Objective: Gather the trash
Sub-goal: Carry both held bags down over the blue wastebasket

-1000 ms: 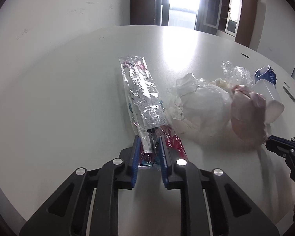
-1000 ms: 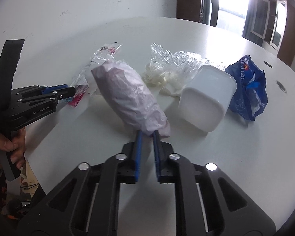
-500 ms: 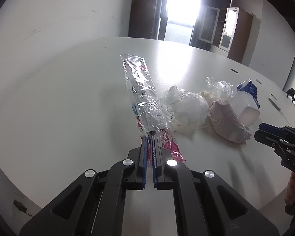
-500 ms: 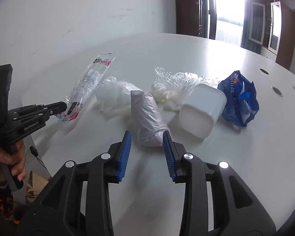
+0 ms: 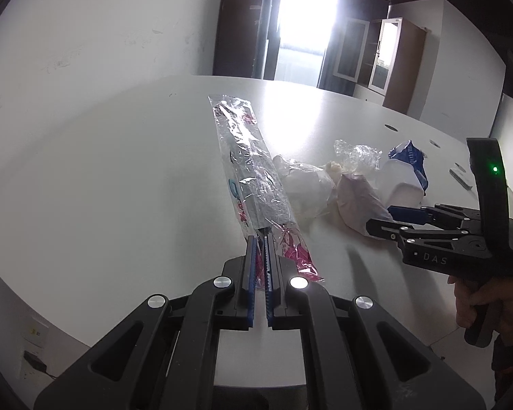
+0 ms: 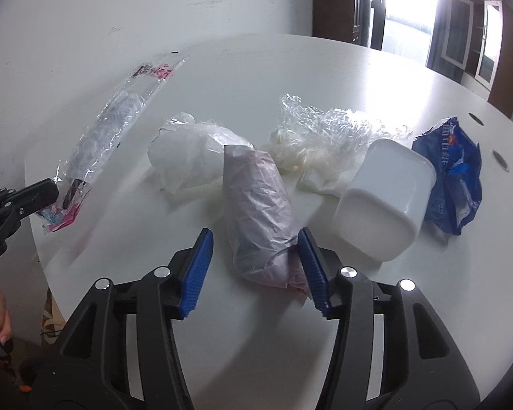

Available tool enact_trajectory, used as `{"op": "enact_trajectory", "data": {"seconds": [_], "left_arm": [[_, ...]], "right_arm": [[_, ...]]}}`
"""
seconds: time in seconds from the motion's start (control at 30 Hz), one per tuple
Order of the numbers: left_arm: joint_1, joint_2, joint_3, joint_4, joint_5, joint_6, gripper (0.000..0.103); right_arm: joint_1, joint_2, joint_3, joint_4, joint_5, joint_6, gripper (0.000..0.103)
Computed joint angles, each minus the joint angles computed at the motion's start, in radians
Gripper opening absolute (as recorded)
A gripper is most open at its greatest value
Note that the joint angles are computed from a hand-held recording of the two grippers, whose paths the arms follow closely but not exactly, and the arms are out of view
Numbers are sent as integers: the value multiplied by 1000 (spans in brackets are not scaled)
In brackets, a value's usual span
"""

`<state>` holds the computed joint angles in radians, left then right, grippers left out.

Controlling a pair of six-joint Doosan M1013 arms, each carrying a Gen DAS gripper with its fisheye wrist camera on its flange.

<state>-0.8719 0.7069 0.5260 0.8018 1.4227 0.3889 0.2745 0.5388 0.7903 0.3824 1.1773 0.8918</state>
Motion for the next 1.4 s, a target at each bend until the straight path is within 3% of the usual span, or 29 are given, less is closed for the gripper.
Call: {"op": "enact_trajectory", "data": {"seconds": [0.03,0.13,0.33,0.87,1.1,1.4], "left_arm": [[-2,6,-12,1,7,2,4],[-7,9,-19,7,17,2,4],[-24,-2,-2,22,14,-16,4],[-120,-57,96,73,-58,-42,3],[-159,-78,141,78,-101,-53,3],[-190,-145,266,34,-207,-88,3]], "right_arm": [[3,-1,2,-10,-4,3,31],[4,-2,4,-15,-6,10,22],[-16,-49,83,35,-49,1,14],[-114,-276,407,269,-181,-185,11],[-158,-350,509,348,-181,-269,11],[-210,-405,594,388,-110,-324,11]]}}
